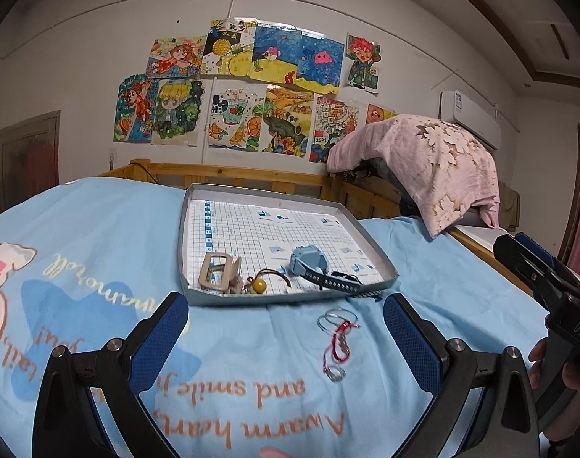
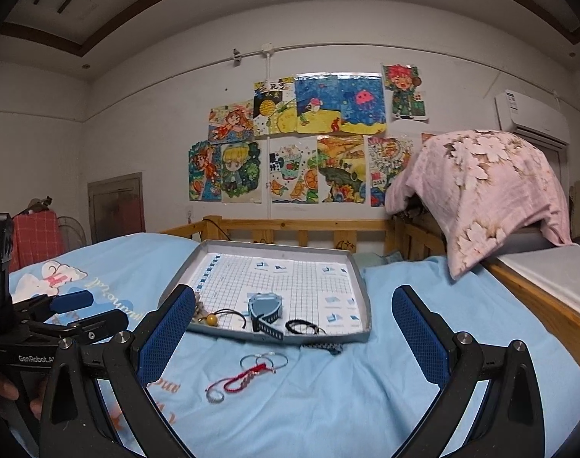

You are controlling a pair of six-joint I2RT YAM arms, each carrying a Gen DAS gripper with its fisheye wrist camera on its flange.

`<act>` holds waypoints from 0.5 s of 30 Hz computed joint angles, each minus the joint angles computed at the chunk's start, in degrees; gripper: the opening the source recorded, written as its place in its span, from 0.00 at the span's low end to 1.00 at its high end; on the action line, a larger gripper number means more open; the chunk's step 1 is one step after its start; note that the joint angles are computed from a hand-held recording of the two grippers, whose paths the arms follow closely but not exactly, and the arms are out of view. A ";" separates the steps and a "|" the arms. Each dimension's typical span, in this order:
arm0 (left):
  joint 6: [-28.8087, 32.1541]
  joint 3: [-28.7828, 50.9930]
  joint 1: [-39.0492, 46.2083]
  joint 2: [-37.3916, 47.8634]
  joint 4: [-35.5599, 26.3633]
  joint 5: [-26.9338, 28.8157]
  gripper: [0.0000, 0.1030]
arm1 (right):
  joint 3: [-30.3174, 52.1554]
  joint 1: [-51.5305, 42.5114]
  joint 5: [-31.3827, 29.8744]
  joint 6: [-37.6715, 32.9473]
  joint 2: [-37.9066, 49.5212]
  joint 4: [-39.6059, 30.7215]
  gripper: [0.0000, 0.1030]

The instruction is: Organize jewelry

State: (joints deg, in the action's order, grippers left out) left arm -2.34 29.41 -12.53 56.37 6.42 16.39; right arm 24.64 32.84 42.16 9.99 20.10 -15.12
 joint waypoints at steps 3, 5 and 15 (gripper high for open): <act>0.15 1.85 -0.50 4.39 2.72 -0.73 1.00 | -0.38 -7.89 -8.27 -1.53 3.62 4.65 0.98; 0.17 2.98 -1.33 7.28 4.86 -1.89 1.00 | -0.60 -12.54 -13.13 -1.67 6.23 7.60 0.98; -0.10 4.29 -2.70 16.47 12.06 -3.98 1.00 | -3.37 -29.43 -30.97 1.12 22.87 23.74 0.98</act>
State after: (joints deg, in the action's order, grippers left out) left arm -2.44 33.71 -15.23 72.84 18.48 12.40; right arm 21.27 3.41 11.19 11.11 42.98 8.62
